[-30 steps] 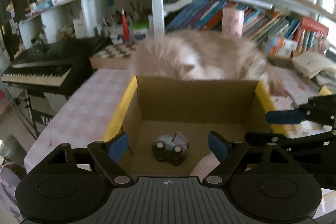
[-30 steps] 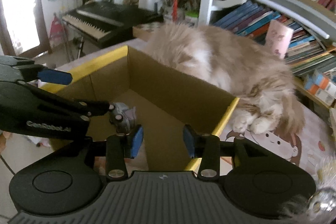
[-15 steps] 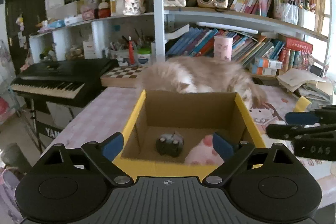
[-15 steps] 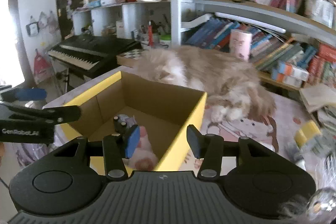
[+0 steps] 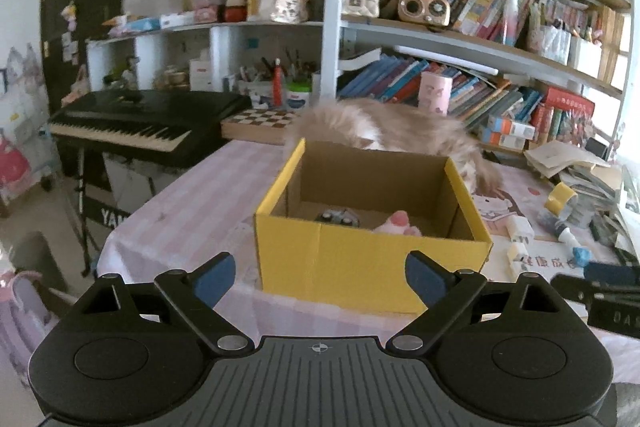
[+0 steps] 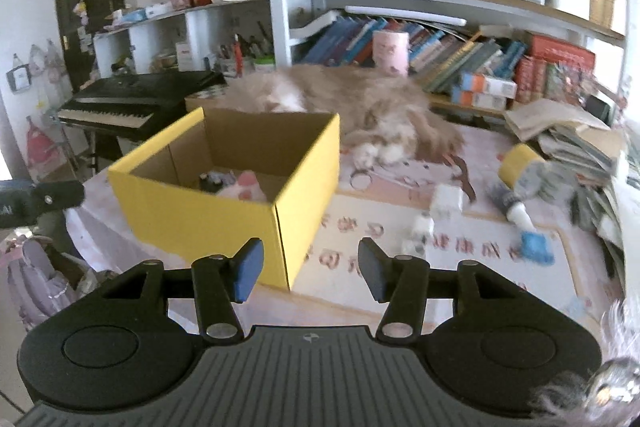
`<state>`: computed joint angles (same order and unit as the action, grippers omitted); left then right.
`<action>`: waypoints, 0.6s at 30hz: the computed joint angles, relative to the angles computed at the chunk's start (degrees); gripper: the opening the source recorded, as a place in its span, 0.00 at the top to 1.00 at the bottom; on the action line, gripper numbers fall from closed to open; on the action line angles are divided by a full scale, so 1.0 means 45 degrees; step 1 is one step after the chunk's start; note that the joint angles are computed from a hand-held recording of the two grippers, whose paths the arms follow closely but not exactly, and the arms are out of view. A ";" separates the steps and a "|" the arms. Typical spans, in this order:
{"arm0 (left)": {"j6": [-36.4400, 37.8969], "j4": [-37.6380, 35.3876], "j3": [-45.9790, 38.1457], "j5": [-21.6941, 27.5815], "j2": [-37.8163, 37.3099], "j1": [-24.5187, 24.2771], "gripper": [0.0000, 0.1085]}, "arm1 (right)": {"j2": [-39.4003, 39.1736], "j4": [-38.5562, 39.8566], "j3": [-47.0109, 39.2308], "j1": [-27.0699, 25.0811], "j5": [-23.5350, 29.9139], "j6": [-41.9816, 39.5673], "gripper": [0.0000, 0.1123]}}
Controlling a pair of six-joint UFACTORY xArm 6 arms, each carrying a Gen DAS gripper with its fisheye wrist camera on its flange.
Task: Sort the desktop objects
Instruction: 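Lift both open tools out of the yellow box and back over the table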
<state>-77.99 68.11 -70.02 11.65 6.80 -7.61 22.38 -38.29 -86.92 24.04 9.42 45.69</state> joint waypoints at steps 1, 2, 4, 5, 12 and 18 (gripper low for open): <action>-0.0381 0.0239 0.0275 0.0030 -0.0213 -0.0012 0.13 | -0.0242 -0.0707 0.0321 0.0017 0.0042 0.0780 0.55; -0.0713 0.0438 0.0549 0.0046 -0.0417 -0.0017 0.13 | -0.0428 -0.1180 0.0569 0.0023 0.0056 0.1314 0.55; -0.1121 0.0621 0.1070 0.0056 -0.0761 -0.0049 0.13 | -0.0831 -0.2489 0.1103 0.0077 0.0109 0.2663 0.54; -0.1183 0.0635 0.1321 0.0042 -0.0923 -0.0065 0.13 | -0.0972 -0.2984 0.1274 0.0121 0.0174 0.3137 0.53; -0.0928 0.0382 0.2487 -0.0324 -0.1611 -0.0218 0.13 | -0.1785 -0.5211 0.2313 0.0431 0.0525 0.5297 0.49; -0.1171 0.0647 0.3057 -0.0832 -0.1833 -0.0383 0.13 | -0.2353 -0.6724 0.2989 0.0718 0.1074 0.6345 0.45</action>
<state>-83.26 71.02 -56.26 7.91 -1.45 -9.33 11.79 -68.55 -73.47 27.27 14.26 74.24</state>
